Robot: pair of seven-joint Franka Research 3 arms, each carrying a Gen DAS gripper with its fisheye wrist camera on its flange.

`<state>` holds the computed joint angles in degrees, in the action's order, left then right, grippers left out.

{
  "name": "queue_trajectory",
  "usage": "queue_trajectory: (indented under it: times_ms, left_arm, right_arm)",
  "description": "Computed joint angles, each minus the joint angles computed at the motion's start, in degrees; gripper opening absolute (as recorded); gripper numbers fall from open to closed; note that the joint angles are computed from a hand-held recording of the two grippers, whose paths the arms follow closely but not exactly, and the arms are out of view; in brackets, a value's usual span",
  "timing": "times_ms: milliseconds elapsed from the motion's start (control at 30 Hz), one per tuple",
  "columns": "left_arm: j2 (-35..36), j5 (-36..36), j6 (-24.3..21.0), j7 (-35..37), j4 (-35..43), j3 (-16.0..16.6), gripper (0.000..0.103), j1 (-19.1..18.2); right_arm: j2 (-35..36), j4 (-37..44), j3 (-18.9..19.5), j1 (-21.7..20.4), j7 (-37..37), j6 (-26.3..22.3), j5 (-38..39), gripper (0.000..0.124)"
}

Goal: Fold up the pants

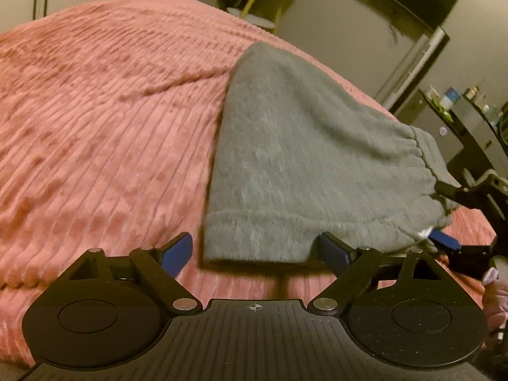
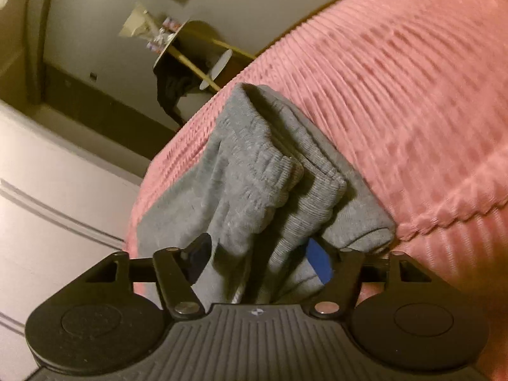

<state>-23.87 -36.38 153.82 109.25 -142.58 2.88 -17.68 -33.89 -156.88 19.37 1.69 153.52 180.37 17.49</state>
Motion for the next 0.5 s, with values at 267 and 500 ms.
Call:
queue_trajectory:
  times_ms: [267, 500]
  left_arm:
    - [-1.5, -1.7, 6.0, -0.2, -2.2, 0.5, 0.09, -1.7]
    - [-0.3, 5.1, 5.4, -5.8, -1.5, -0.2, 0.092, -0.3]
  right_arm:
    - [-3.8, 2.0, 10.5, -11.7, 0.3, -3.4, -9.3, 0.029]
    - [-3.9, 6.4, 13.9, -16.1, -1.6, -19.5, -19.6, 0.031]
